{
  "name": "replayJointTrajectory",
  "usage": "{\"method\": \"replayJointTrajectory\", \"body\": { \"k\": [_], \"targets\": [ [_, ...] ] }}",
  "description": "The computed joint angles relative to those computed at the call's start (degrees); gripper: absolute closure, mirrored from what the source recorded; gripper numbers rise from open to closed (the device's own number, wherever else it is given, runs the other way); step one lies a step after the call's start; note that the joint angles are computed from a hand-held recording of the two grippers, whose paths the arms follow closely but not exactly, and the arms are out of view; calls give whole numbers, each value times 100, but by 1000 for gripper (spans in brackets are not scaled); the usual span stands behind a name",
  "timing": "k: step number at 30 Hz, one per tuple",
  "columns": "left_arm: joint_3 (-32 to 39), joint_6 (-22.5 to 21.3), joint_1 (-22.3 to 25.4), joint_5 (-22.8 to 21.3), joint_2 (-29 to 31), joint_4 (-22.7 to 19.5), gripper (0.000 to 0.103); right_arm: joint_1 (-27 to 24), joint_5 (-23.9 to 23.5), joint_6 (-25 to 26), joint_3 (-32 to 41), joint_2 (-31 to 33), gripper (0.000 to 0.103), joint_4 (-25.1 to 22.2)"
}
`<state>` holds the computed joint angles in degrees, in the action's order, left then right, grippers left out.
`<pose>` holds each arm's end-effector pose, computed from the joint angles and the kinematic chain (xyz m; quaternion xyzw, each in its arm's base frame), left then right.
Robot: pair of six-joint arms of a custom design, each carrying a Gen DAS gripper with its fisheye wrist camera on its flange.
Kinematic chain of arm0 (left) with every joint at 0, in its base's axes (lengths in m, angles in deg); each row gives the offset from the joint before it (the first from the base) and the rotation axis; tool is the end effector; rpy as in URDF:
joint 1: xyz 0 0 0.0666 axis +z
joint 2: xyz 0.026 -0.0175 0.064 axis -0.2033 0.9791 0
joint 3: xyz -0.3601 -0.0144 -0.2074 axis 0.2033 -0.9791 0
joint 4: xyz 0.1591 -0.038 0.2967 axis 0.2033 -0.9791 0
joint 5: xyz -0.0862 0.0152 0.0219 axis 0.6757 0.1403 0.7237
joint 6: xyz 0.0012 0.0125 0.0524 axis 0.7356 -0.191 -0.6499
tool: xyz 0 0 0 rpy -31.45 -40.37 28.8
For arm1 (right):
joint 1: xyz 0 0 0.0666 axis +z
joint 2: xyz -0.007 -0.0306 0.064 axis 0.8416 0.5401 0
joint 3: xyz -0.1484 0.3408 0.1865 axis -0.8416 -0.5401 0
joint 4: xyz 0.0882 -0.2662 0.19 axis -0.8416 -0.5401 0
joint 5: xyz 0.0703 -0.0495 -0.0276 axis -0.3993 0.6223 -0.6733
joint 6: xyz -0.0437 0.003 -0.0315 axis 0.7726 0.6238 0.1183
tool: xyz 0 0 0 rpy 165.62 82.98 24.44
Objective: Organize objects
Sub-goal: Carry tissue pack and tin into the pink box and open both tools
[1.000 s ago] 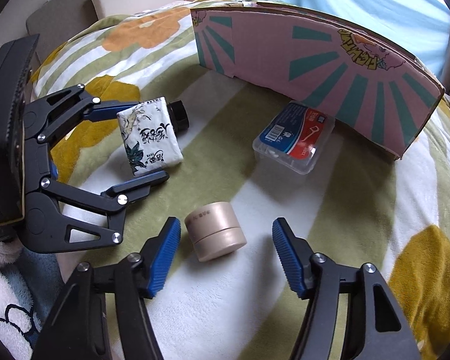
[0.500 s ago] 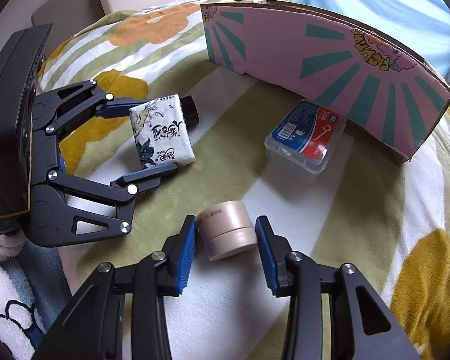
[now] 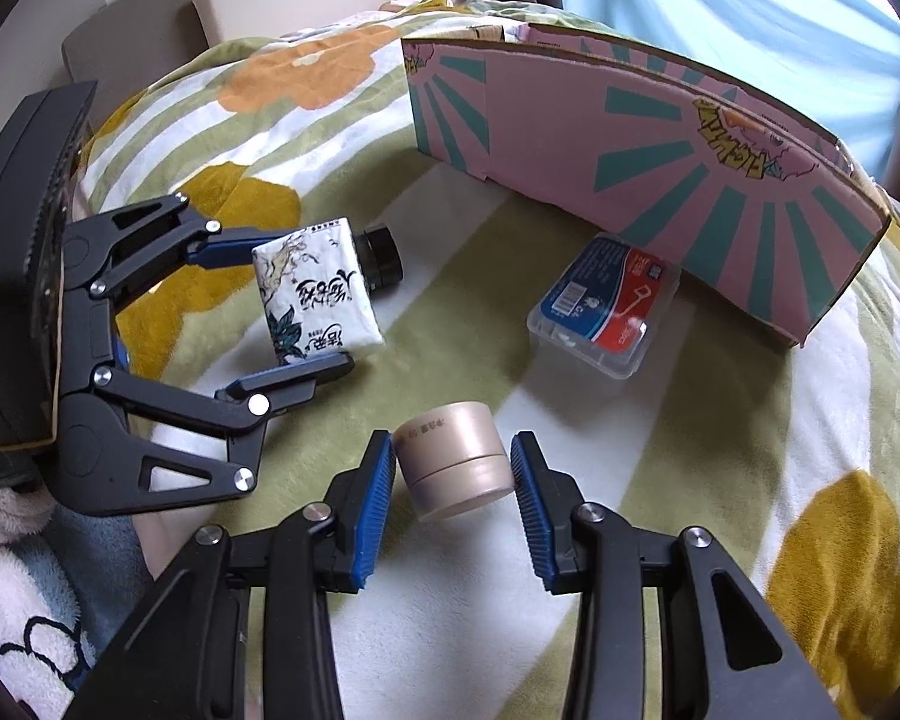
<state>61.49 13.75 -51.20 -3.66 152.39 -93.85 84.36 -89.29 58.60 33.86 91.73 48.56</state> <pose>0.4763 -0.3745 0.2466 0.2415 0.8860 0.0604 0.3912 0.5180 0.2700 0.2710 -0.3201 0.9012 0.1134 0.2692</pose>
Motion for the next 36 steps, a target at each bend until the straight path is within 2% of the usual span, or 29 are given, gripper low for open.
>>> {"method": "replayJointTrajectory", "body": {
  "k": [9,17,22,26,31,35,36],
  "targets": [
    [-43,5,27,157,-275,91,42,-36,128,-358,4,-257,66,-103],
    [425,7,258,720,-366,-154,42,-252,384,-556,197,-507,66,-184],
    [983,-73,467,1094,-334,-335,42,-404,474,-688,722,-530,66,-448],
    [1917,-206,684,1438,-59,-877,42,-458,711,-628,1403,-397,66,-783],
    [3443,-229,935,1765,544,-1693,42,-500,755,-749,2728,112,66,-1442],
    [5075,-48,1120,1953,1319,-2591,42,-529,732,-923,4065,819,66,-2066],
    [5642,30,1169,2023,1603,-2923,42,-544,685,-1018,4519,1082,66,-2293]
  ]
}}
